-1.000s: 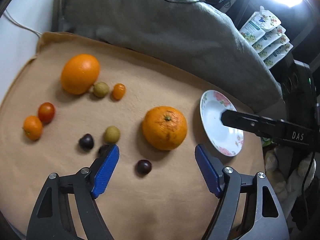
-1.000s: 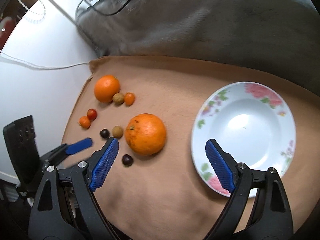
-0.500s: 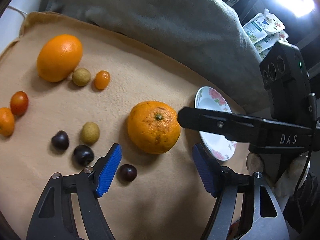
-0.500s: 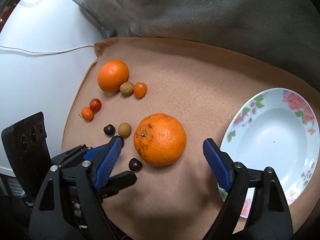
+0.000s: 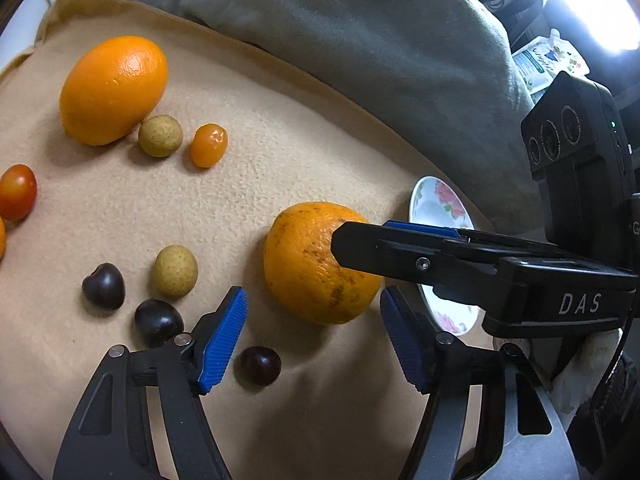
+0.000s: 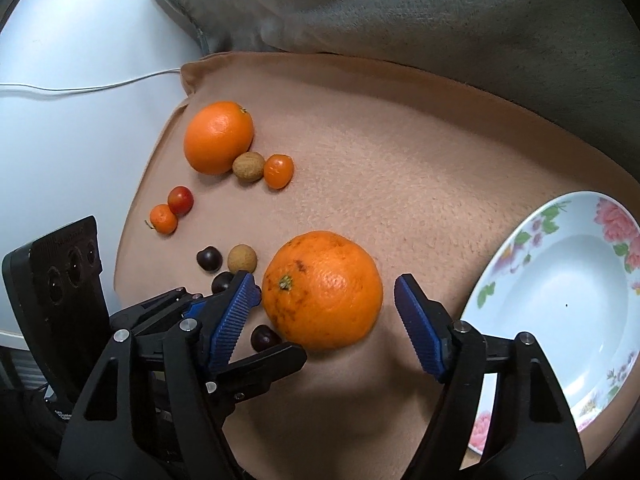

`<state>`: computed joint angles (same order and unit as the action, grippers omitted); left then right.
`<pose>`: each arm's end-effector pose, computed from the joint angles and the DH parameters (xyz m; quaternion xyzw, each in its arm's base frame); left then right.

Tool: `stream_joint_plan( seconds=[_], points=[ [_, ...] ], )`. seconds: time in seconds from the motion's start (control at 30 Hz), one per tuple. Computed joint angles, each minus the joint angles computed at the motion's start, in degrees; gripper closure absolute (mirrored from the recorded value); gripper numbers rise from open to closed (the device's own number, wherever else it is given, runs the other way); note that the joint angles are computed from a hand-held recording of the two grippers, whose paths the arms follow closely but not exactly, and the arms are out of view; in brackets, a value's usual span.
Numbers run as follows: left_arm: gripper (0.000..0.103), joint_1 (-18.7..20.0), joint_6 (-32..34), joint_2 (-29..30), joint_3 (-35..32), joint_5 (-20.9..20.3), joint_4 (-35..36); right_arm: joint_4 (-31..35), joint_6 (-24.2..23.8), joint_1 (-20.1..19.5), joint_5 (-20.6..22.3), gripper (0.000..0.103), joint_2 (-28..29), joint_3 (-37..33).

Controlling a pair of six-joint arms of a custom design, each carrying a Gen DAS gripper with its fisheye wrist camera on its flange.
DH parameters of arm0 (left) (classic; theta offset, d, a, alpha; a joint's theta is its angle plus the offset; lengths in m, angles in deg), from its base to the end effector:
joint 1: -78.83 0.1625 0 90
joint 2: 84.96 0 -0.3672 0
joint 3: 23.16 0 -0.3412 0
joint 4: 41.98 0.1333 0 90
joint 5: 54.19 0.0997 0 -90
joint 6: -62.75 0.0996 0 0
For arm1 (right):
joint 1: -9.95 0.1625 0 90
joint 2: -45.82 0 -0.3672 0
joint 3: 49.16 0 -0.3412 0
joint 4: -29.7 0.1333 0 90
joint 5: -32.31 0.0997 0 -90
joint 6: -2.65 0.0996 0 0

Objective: Organize fruits
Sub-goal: 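Close the right gripper around the tangerine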

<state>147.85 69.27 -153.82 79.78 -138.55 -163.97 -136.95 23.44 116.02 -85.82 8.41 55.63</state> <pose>-0.0494 -0.5284 0.2111 0.2382 0.9698 0.0119 0.0511 0.2312 -0.4906 0.0000 -0.0594 -0.9652 0.1509 0.2050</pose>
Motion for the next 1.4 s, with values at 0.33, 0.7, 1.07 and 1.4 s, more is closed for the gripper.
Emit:
stream_joint_plan(
  seconds=[0.33, 0.7, 1.07, 1.4],
  points=[
    [0.035, 0.25, -0.30, 1.63, -2.07, -0.37, 1.63, 1.15, 0.37, -0.73, 0.46, 0.027, 1.20, -0.88],
    [0.042, -0.11, -0.24, 1.97, -1.23, -1.39, 0.64, 1.29, 0.76, -0.65, 0.64, 0.030, 1.83, -1.38],
    [0.043, -1.14, -0.04, 1.67, 0.00, -0.63, -0.95, -0.81, 1.25, -0.64, 1.40, 0.031, 1.08, 0.06],
    [0.043, -3.34, 0.17, 0.19, 1.12, -0.75, -2.00, -3.85, 1.53, 0.56, 0.86, 0.032, -1.25, 2.84]
  ],
)
